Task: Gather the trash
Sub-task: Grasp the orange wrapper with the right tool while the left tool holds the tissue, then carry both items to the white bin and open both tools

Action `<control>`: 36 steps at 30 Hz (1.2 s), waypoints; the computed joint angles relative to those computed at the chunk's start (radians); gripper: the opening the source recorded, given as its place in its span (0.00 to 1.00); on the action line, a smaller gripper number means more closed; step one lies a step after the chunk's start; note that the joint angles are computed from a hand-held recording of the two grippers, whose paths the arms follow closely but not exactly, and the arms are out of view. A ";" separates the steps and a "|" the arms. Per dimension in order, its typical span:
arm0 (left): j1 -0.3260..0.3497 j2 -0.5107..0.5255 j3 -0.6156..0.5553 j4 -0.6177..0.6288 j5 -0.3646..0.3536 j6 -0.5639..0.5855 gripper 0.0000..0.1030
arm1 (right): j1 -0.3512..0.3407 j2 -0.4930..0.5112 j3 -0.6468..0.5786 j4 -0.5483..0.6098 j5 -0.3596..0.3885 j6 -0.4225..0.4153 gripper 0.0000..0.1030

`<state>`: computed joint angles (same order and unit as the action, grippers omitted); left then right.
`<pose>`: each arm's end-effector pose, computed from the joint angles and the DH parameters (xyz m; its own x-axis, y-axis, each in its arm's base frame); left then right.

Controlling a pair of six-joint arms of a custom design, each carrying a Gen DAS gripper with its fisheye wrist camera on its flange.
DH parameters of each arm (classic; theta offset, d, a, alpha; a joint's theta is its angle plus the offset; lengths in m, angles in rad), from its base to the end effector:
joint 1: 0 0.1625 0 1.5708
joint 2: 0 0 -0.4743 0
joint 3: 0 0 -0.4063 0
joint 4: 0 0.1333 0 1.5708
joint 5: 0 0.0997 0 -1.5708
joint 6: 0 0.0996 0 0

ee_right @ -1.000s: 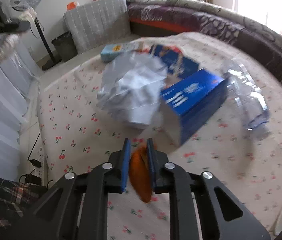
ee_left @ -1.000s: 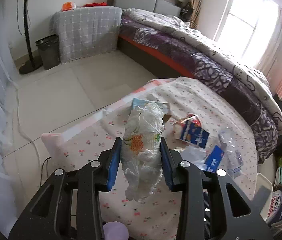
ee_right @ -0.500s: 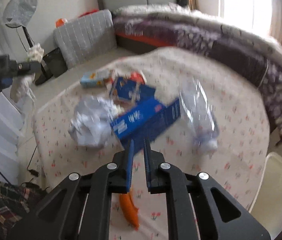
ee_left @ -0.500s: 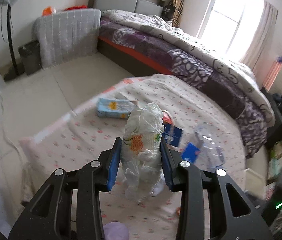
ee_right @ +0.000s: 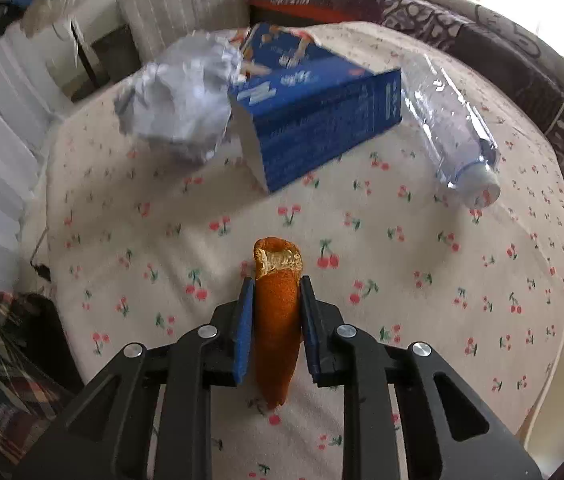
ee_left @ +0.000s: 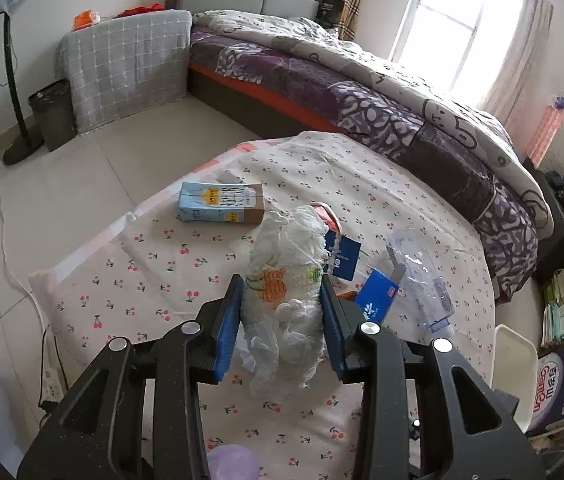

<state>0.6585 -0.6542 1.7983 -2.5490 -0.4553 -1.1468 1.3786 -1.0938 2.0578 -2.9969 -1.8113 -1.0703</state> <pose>-0.3664 -0.5651 0.0216 -0.7734 -0.3697 -0.5149 0.1826 0.6480 -0.7394 -0.0036 -0.5920 0.2080 -0.5977 -0.6318 0.4935 -0.7366 0.6758 -0.0269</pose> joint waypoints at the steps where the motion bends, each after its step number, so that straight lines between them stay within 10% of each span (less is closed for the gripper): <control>1: 0.000 0.003 -0.002 -0.006 0.000 0.007 0.35 | 0.003 -0.004 -0.003 0.000 0.016 0.006 0.21; 18: -0.037 0.152 -0.117 -0.425 0.099 0.346 0.35 | 0.088 -0.111 -0.182 -0.044 0.201 0.166 0.21; 36: -0.041 0.406 -0.455 -0.457 0.004 0.594 0.35 | -0.093 -0.154 -0.276 -0.177 0.210 0.290 0.21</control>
